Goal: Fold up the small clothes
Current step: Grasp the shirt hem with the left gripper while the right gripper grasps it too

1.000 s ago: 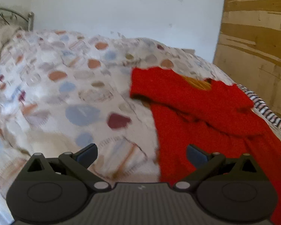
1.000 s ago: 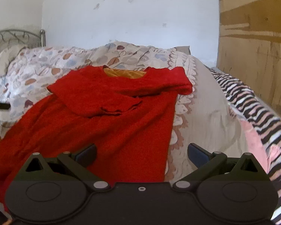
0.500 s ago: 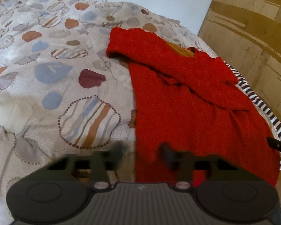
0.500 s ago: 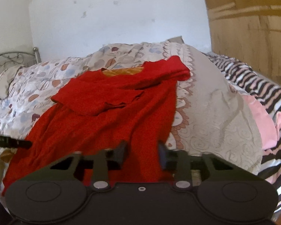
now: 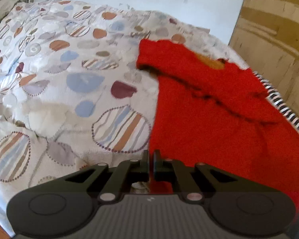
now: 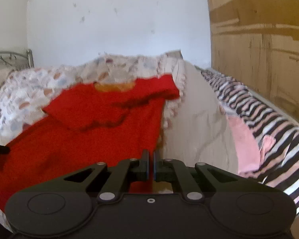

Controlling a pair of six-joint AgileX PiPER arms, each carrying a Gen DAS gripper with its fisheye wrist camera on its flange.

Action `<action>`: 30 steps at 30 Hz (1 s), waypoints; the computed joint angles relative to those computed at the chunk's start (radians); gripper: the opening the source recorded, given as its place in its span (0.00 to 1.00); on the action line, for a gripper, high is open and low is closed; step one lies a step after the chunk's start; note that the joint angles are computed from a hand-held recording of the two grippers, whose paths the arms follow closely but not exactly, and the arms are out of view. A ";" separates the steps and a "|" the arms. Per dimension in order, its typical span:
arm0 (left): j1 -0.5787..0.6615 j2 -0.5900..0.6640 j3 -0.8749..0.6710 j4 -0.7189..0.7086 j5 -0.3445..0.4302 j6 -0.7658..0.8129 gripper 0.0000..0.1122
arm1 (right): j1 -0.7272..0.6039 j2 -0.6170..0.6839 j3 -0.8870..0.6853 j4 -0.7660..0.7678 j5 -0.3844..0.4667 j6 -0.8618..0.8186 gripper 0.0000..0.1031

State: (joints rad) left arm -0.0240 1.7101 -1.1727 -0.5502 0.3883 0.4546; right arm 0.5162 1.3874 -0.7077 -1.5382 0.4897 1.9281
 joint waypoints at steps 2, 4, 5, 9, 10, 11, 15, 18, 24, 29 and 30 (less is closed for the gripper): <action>0.004 0.018 -0.010 -0.001 0.009 -0.005 0.01 | -0.011 0.019 0.009 -0.026 -0.011 0.051 0.02; 0.007 0.021 -0.016 -0.006 0.017 0.001 0.02 | -0.010 0.021 0.017 -0.050 -0.011 0.091 0.02; 0.006 0.019 -0.018 -0.004 0.019 0.005 0.03 | -0.004 0.024 0.014 -0.048 -0.001 0.080 0.02; -0.003 0.003 -0.019 0.009 0.034 0.005 0.05 | 0.020 0.024 0.006 -0.045 0.022 0.040 0.04; -0.007 0.004 -0.029 0.036 0.048 -0.027 0.06 | 0.023 0.019 0.007 -0.047 0.023 0.037 0.05; -0.012 0.005 -0.039 0.057 0.061 -0.054 0.08 | 0.026 0.012 0.009 -0.045 0.023 0.030 0.08; -0.032 -0.001 -0.055 0.118 0.082 -0.118 0.33 | 0.039 -0.031 0.026 -0.019 0.009 -0.025 0.35; -0.042 -0.027 -0.032 0.135 0.061 -0.152 0.69 | 0.093 -0.064 0.050 -0.009 0.053 -0.062 0.57; -0.090 -0.119 0.075 0.278 -0.092 -0.250 0.91 | 0.242 -0.132 0.111 0.014 0.105 -0.173 0.92; -0.126 -0.152 0.102 0.422 -0.113 -0.325 0.91 | 0.400 -0.079 0.090 0.091 0.206 -0.394 0.99; -0.131 -0.156 0.107 0.422 -0.115 -0.316 0.91 | 0.427 -0.054 0.077 0.110 0.226 -0.446 0.99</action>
State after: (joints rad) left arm -0.1545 1.5538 -1.0654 -0.1283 0.2729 0.1384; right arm 0.9430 1.3339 -0.6307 -1.4279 0.7157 1.4825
